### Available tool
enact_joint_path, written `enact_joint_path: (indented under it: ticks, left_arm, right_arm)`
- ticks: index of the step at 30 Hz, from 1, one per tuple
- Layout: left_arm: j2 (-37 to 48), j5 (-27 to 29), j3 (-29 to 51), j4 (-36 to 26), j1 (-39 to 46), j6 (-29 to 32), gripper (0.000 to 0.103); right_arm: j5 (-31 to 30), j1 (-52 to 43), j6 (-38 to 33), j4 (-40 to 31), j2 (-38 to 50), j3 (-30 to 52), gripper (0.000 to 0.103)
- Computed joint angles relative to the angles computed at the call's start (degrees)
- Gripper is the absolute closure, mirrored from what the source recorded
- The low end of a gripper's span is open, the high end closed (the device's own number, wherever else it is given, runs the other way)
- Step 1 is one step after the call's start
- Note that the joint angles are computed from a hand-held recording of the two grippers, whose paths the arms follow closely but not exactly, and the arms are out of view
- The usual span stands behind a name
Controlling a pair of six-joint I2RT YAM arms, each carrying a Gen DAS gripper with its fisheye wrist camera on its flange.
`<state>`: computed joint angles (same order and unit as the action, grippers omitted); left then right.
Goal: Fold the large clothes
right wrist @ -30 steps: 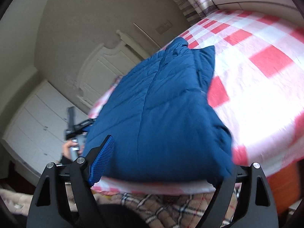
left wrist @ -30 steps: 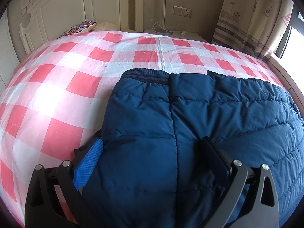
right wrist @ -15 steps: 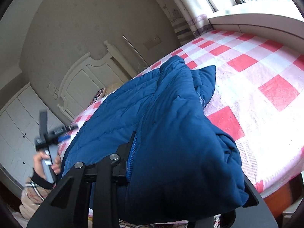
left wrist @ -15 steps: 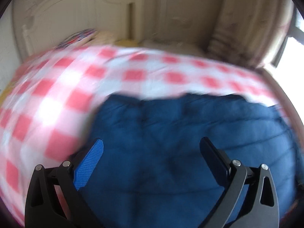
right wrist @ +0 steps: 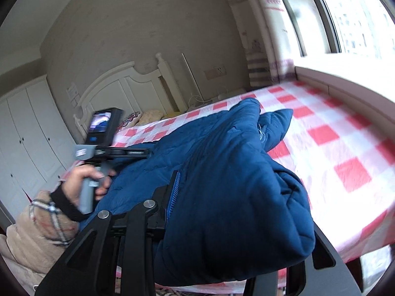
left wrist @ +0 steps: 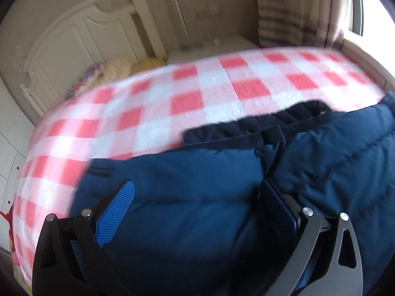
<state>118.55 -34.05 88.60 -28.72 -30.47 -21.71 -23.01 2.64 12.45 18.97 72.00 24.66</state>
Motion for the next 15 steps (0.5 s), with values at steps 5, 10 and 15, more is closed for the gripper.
enact_joint_path:
  ticks: [5,10,15]
  left_arm:
    - [-19.11,-3.97,-24.69,11.22,-6.29,0.72,0.002]
    - [-17.98,-9.15,-33.85,17.07,-15.54,0.35,0.002]
    - [-31.85,2.21,-44.37,22.2,-9.78,2.54,0.002]
  right_arm:
    - [2.96,2.73,-0.45,-2.32,-2.84,1.66,0.061]
    - [8.96,11.3,-1.73,-4.98,-4.41,7.28,0.061]
    - [21.35,26.47,-8.54,-5.41,-1.95,14.2,0.061]
